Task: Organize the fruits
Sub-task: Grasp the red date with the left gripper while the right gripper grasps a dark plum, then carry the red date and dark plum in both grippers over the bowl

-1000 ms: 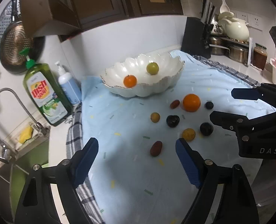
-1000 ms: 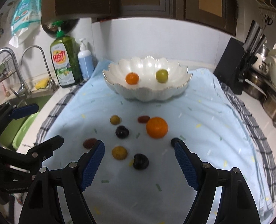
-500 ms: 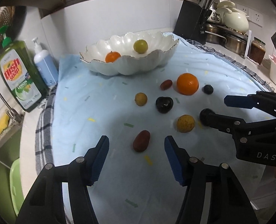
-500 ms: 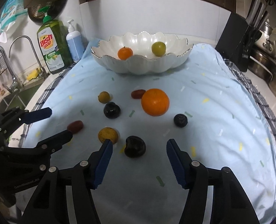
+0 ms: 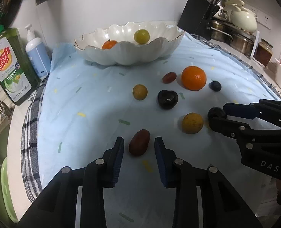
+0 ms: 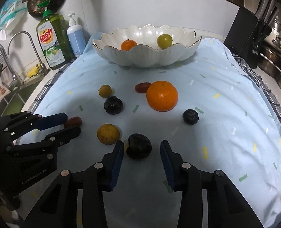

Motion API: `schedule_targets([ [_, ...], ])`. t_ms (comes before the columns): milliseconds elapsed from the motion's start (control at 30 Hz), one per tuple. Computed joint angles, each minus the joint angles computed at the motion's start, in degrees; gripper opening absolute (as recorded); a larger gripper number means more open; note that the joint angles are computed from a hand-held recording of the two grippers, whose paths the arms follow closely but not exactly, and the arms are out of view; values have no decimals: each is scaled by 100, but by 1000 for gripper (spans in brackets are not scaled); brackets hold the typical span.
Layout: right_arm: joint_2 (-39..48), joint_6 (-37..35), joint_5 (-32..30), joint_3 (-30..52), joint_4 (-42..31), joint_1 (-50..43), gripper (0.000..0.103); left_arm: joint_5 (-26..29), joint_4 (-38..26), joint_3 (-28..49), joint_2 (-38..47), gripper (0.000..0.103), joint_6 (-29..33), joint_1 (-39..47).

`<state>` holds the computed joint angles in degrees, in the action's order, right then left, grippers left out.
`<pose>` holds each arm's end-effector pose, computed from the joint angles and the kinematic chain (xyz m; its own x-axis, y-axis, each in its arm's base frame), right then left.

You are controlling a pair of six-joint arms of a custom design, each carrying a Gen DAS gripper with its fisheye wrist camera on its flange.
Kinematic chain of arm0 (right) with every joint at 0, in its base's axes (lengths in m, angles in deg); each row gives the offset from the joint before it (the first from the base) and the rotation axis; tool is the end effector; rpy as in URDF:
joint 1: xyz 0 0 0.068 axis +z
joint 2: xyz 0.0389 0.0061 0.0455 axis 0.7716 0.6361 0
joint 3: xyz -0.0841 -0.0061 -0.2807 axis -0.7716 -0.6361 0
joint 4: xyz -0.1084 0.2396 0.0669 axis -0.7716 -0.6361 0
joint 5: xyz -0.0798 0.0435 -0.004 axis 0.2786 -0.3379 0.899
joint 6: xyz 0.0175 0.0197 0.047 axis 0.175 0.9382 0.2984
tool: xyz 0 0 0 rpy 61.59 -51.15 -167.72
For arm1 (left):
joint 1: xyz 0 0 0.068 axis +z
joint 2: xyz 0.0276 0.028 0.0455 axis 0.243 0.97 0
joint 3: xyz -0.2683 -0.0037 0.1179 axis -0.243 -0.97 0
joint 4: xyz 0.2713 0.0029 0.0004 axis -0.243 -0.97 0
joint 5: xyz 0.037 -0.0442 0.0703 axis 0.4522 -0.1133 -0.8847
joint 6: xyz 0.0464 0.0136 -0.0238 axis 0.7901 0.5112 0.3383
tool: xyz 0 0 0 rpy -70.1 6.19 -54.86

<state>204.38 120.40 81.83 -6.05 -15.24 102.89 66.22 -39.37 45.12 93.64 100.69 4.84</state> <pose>0.2589 0.3028 0.0648 -0.7327 0.2732 -0.6233 0.3023 0.9512 0.0616 0.3743 -0.0748 0.0759 -0.4773 0.6423 -0.5998 0.7867 0.6164 0.0340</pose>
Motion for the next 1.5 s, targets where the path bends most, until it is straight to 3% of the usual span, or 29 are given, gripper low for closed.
schedule_targets([
  [67, 7, -14, -63, -30, 80, -23, 34, 24, -21, 10, 9, 23, -24, -4],
  [267, -12, -93, -40, -77, 212, -20, 28, 71, 22, -1, 0, 20, -91, 3],
  [800, -501, -322, 265, -253, 236, 29, 28, 217, 237, -310, -676, 18, -400, 74],
  [1500, -1827, -1652, 1041, -715, 507, -41, 28, 198, 629, -631, -1916, 18, -1450, -189],
])
